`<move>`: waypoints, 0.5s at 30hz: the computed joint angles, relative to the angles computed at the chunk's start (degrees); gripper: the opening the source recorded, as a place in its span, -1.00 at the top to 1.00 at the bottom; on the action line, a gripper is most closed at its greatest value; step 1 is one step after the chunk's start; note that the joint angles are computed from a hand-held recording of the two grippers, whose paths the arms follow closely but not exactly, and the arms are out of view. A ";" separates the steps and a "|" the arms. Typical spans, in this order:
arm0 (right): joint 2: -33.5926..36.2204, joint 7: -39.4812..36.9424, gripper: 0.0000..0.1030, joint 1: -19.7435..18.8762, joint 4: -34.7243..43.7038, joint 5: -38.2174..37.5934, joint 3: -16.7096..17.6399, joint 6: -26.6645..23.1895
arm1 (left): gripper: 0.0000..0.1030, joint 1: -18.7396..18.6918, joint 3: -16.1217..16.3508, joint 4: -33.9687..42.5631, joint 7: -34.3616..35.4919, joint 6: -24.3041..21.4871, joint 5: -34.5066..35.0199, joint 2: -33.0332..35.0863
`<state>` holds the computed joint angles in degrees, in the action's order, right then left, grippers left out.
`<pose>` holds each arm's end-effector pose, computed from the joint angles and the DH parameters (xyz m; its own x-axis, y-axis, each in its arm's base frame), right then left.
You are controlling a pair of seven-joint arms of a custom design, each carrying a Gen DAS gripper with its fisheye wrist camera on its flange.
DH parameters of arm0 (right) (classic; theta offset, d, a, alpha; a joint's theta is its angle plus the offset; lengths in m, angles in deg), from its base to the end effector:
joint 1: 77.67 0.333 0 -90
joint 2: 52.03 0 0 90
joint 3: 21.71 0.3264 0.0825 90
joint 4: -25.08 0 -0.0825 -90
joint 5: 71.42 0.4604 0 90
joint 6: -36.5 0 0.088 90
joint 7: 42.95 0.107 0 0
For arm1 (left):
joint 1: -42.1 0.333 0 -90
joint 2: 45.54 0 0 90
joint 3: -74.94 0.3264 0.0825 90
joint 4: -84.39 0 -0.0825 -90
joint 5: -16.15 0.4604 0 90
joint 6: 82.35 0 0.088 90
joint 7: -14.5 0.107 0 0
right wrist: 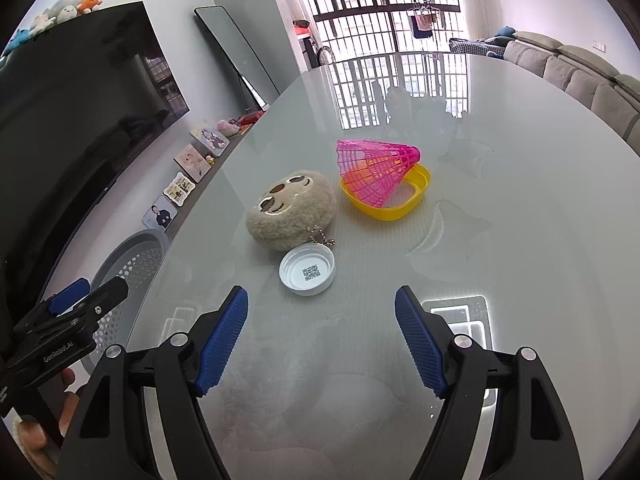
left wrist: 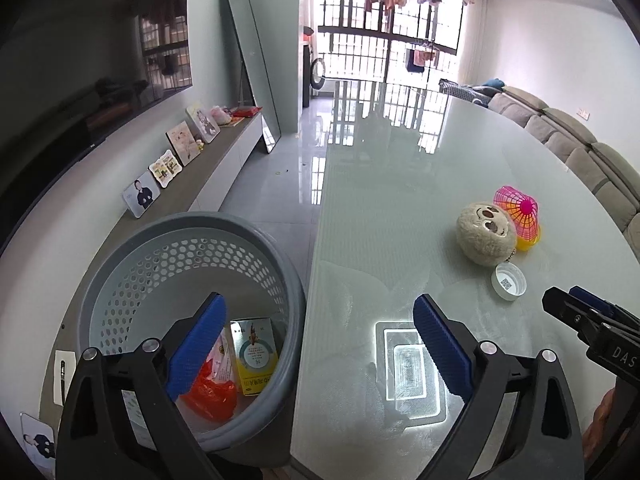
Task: Collect trash
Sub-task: 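Move both tools back over the table toward the plush toy and lid, then grasp the white plastic lid with the right tool while the left tool grasps the plush sloth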
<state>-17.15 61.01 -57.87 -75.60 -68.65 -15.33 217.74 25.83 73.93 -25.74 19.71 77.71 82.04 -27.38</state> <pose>0.7012 0.3270 0.2729 0.2167 -0.9392 -0.2663 -0.7443 0.0176 -0.6676 0.6626 -0.2497 0.3311 0.1678 -0.9854 0.0296 -0.6804 -0.1375 -0.7198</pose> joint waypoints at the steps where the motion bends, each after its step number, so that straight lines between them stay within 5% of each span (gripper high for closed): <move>1: 0.32 0.09 -0.41 0.38 0.57 -0.09 -0.48 -0.60 | -0.80 0.06 -0.18 0.37 0.74 -0.23 -0.47 0.30; 15: 6.19 -0.62 -0.41 3.79 11.15 -2.85 -4.07 -10.22 | -0.84 0.09 0.43 1.14 3.53 -0.24 -3.07 0.75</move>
<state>-10.95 60.40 -54.08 -64.45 -71.50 -19.40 207.52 25.92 74.36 -24.60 23.24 77.47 78.97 -26.64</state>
